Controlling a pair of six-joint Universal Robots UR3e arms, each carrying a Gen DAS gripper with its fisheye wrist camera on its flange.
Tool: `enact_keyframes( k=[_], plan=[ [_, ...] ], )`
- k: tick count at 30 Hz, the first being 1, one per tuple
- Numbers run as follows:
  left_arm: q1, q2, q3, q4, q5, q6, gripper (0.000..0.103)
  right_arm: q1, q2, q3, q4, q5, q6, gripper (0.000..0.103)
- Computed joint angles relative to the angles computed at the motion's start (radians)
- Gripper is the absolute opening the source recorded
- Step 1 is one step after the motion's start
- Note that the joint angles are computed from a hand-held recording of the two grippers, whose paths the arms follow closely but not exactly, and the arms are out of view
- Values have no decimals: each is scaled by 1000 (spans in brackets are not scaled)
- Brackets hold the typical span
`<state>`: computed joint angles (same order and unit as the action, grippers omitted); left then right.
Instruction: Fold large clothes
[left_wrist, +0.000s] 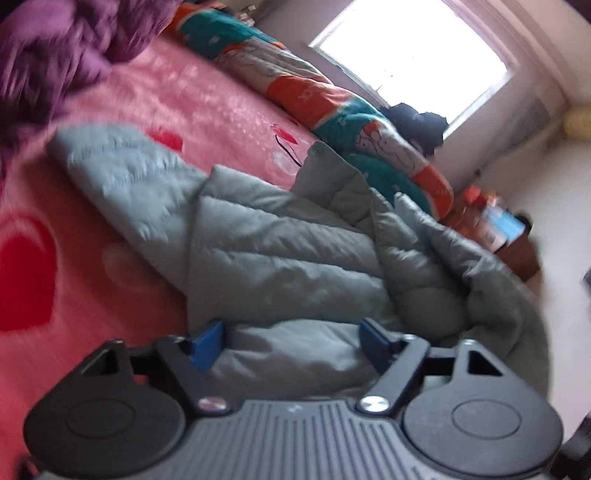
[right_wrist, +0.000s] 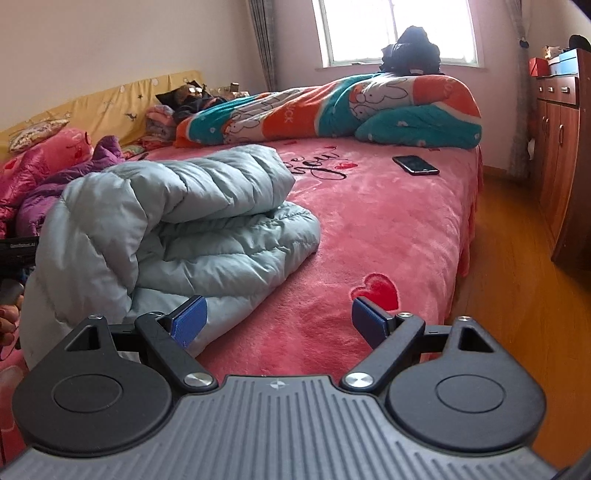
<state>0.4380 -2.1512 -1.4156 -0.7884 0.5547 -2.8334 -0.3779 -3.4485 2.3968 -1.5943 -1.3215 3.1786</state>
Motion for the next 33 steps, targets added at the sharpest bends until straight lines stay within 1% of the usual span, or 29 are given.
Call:
enact_keyframes(
  k=[1, 3, 7, 10, 12, 14, 20, 22, 24, 26, 28, 29, 31, 32, 33],
  plan=[
    [-14, -7, -1, 19, -15, -40, 65, 31, 10, 12, -32, -29, 25, 103],
    [-27, 22, -35, 31, -32, -64, 60, 102, 35, 38, -99, -94, 90, 103],
    [-77, 119, -151, 86, -41, -47, 60, 243, 92, 92, -231, -228, 231, 103],
    [-127, 173, -225, 129, -53, -69, 60, 372, 148, 132, -341, -347, 349, 103],
    [-172, 212, -277, 185, -30, -67, 60, 413, 156, 137, -356, -392, 397, 103],
    [-217, 254, -337, 255, -13, -55, 60, 419, 135, 129, -343, -415, 419, 103],
    [-323, 371, -496, 300, 34, -22, 60, 549, 142, 132, -365, -571, 572, 103],
    [-344, 383, -526, 309, 44, 0, 61, 515, 119, 110, -334, -543, 564, 103],
    [-351, 394, -558, 331, 47, 26, 62, 436, 78, 55, -264, -472, 529, 103],
    [-345, 394, -573, 339, 37, 55, 63, 400, 75, 13, -245, -426, 506, 103],
    [-321, 400, -573, 304, 7, 82, 63, 285, 59, -73, -167, -307, 418, 103],
    [-320, 382, -543, 292, -3, 66, 64, 225, 56, -117, -127, -244, 361, 103],
    [-278, 401, -562, 253, -65, 97, 65, 102, 53, -215, -33, -107, 253, 103],
    [-257, 412, -574, 253, -89, 106, 66, 60, 57, -251, 0, -53, 215, 103],
    [-238, 414, -575, 276, -108, 92, 66, 10, 64, -299, 49, 11, 173, 103]
  ],
)
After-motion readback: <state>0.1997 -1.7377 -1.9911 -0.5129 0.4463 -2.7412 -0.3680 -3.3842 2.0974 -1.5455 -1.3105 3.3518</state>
